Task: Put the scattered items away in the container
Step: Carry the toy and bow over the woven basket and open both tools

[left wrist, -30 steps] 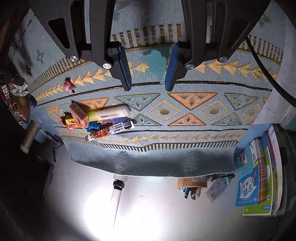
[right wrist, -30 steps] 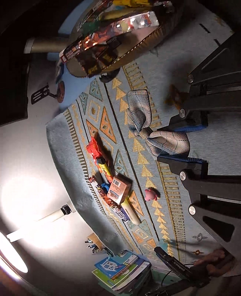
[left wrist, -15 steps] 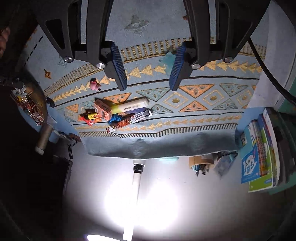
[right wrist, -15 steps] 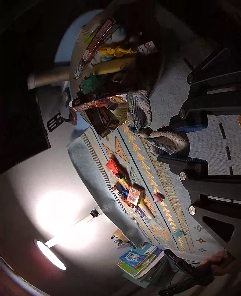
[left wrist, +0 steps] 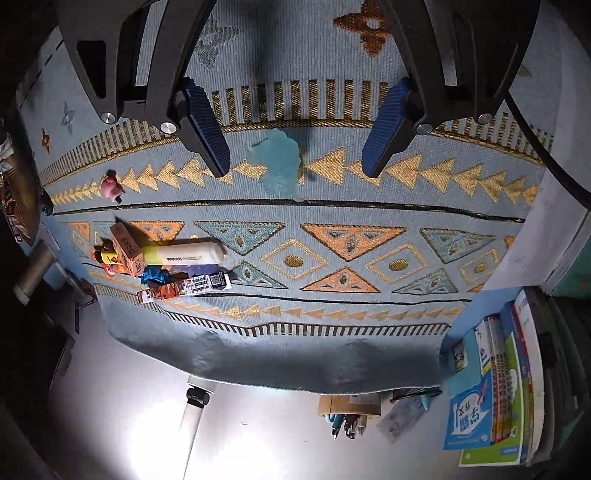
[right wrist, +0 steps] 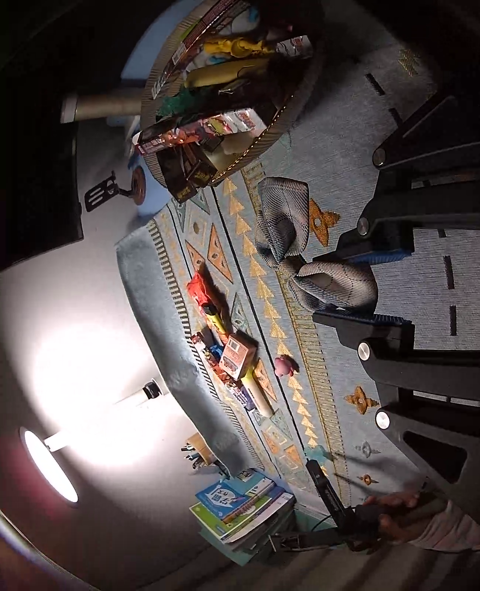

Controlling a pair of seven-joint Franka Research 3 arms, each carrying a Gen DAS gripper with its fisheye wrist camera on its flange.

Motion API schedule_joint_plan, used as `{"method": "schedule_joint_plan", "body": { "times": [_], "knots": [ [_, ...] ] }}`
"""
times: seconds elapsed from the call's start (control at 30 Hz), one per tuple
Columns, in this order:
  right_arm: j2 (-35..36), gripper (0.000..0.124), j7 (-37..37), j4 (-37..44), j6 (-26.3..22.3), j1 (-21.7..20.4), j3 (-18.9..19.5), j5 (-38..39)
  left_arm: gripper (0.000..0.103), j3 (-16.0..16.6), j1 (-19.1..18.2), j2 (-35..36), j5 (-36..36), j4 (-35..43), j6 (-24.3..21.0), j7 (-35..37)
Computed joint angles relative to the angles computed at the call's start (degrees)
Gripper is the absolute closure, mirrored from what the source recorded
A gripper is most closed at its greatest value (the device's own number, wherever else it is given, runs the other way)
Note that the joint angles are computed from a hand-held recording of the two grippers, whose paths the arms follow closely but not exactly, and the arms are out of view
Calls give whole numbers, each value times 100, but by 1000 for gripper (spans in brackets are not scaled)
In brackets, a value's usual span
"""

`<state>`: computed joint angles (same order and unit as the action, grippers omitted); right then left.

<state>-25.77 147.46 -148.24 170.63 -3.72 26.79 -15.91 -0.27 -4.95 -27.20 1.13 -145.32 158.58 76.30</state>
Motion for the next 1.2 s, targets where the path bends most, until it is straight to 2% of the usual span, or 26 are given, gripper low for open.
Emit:
{"method": "schedule_joint_plan", "body": {
  "times": [0.03,0.07,0.1,0.17,0.23,0.33,0.43,0.57,0.67,0.83,0.97,1.07,1.2],
  "knots": [
    [5,103,-6,14,0,2,11,-14,34,31,-65,61,-46,34,-59,59],
    [17,103,1,36,-11,-15,35,-33,49,48,-120,83,-78,26,-60,138],
    [42,103,10,71,-37,-40,64,-64,74,32,-120,107,-44,31,-76,208],
    [88,103,82,145,-94,-151,167,-197,74,-106,-16,70,108,-23,10,155],
    [114,103,136,169,13,-226,236,-373,74,36,-157,56,-62,-2,-34,274],
    [53,103,171,146,239,-335,341,-509,74,410,-581,-89,-688,-33,43,615],
    [-172,103,166,32,433,-517,472,-503,74,278,-623,-231,-764,41,107,653],
    [-563,103,36,-210,572,-602,458,-189,74,344,-1121,-273,-1025,318,255,1040],
    [-1064,103,1,-465,549,-745,484,50,74,396,-1632,-160,-1272,660,323,1459],
    [-2378,103,-8,-1008,254,-1138,385,456,74,572,-2658,427,-2210,1515,312,2499],
    [-3181,103,-74,-1252,-210,-1552,205,642,74,409,-3122,1128,-2927,2332,242,3283],
    [-3410,103,-70,-1329,-328,-1831,46,712,74,223,-3264,1692,-3321,2965,72,3728],
    [-3127,103,-213,-1119,-300,-2197,-41,681,74,-48,-3227,2457,-3863,3846,-281,4108]
  ]
}}
